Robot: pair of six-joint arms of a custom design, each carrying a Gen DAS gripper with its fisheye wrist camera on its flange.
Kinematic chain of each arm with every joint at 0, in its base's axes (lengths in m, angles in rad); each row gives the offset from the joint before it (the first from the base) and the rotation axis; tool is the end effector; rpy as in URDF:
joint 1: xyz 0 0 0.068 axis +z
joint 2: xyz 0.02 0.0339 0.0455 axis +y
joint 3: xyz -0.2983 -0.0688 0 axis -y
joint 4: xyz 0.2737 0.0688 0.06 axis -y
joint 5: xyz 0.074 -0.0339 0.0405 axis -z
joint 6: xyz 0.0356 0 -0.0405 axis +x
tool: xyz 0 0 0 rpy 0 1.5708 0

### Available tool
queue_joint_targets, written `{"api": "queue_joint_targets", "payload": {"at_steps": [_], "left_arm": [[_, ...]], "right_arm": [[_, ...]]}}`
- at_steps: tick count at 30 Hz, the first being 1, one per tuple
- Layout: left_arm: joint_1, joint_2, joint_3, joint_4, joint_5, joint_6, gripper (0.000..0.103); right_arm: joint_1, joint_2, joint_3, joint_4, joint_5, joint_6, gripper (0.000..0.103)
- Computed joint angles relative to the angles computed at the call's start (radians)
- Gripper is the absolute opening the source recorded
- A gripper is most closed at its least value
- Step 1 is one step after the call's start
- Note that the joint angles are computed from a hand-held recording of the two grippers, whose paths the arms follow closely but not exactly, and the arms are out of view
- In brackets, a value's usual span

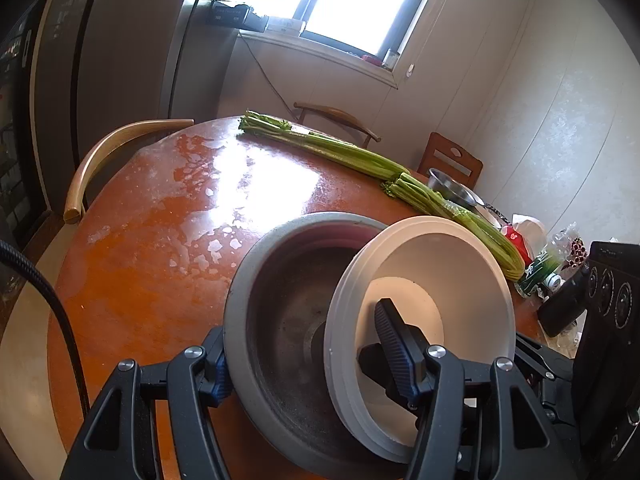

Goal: Organize plates and bowls
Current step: 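Lower the steel bowl stack onto the steel pan with the left gripper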

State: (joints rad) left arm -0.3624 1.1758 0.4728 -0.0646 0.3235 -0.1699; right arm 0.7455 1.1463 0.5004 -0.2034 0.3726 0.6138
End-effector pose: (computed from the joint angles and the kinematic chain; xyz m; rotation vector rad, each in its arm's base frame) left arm 0.2114 -0.0922 0.1828 0.3916 2.3455 -0.6384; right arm 0.1723 0.1415 0.1880 0.0121 2.3552 0.2126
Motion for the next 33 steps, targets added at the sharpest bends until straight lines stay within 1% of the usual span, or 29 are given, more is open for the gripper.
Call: {"api": "queue_joint_targets", "payload": {"at_steps": [10, 21, 33], "left_arm": [[-0.029, 0.071, 0.005, 0.044, -0.031, -0.014, 0.061], [-0.03, 0.114, 0.009, 0.068, -0.033, -0.014, 0.061], [-0.028, 0.149, 0.01, 0.087, -0.023, -0.018, 0.061]], "right_arm": [[-0.019, 0.025, -0.011, 0.018, -0.026, 0.011, 0.066], [-0.031, 0.042, -0.013, 0.034, -0.038, 0.013, 0.066], [-0.016, 0.071, -0.007, 0.037, -0.01, 0.025, 0.066]]}}
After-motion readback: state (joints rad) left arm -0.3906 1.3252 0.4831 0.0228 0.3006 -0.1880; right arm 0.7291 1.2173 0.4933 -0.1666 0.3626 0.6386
